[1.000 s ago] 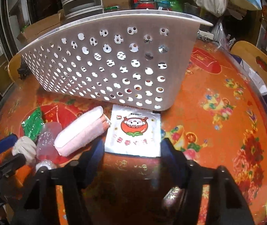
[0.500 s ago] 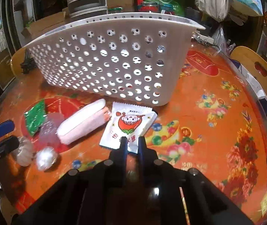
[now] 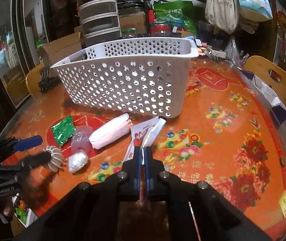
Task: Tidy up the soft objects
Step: 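Grasp the white snack packet with the right tool while the left tool grasps the white ribbed ball, then carry the packet and ball into the basket and open both tools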
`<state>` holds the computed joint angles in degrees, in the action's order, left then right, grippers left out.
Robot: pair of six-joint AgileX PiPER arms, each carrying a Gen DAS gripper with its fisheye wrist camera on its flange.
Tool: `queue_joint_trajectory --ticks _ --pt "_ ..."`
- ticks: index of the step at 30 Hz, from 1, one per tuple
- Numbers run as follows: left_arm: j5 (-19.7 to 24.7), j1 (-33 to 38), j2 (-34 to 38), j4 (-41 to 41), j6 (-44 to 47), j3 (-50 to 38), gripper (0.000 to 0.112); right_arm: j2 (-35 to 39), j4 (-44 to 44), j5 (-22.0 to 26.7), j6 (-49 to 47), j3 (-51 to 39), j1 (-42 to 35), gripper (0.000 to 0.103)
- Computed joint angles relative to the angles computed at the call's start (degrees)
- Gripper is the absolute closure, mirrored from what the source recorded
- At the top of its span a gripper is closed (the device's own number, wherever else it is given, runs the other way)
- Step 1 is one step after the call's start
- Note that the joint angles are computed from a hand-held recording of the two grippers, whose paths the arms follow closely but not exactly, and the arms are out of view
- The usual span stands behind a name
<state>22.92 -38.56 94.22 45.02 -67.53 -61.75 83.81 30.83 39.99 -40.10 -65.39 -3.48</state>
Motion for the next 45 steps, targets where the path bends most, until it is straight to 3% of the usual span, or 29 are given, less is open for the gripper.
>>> queue_joint_trajectory --ticks 7,8,11,16,19,31,38,45 --pt "0.05 -0.37 3.15 -3.17 3.45 -1.92 0.046 -2.74 3.53 1.73 -3.16 0.74 -1.91 0.101" --pt "0.17 -0.65 3.50 -2.59 3.00 -2.01 0.049 -2.81 3.60 1.85 -3.21 0.65 -1.95 0.101" --pt "1.18 -1.59 3.95 -1.13 1.78 -2.15 0.070 -3.34 4.27 2.16 -3.62 0.65 -2.17 0.101" --pt "1.88 -2.94 1.61 6.72 -6.05 -0.25 0.070 -5.14 5.87 2.67 -5.14 1.23 -2.69 0.101" --pt "2.55 -2.66 -0.68 7.27 -6.04 0.15 0.070 -6.13 6.39 2.96 -5.43 1.37 -2.80 0.101" --pt "7.58 1.47 -7.30 -2.87 8.68 -6.35 0.070 -9.58 8.46 7.50 -6.22 -3.00 -3.52 0.101" --pt "13.13 5.15 -5.54 -12.91 23.78 -19.30 0.070 -7.96 5.73 9.34 -2.43 -11.23 -2.05 0.101" --pt "23.82 10.30 5.38 -25.47 39.12 -44.33 0.070 2.92 -2.08 13.27 7.07 -29.71 2.46 0.101"
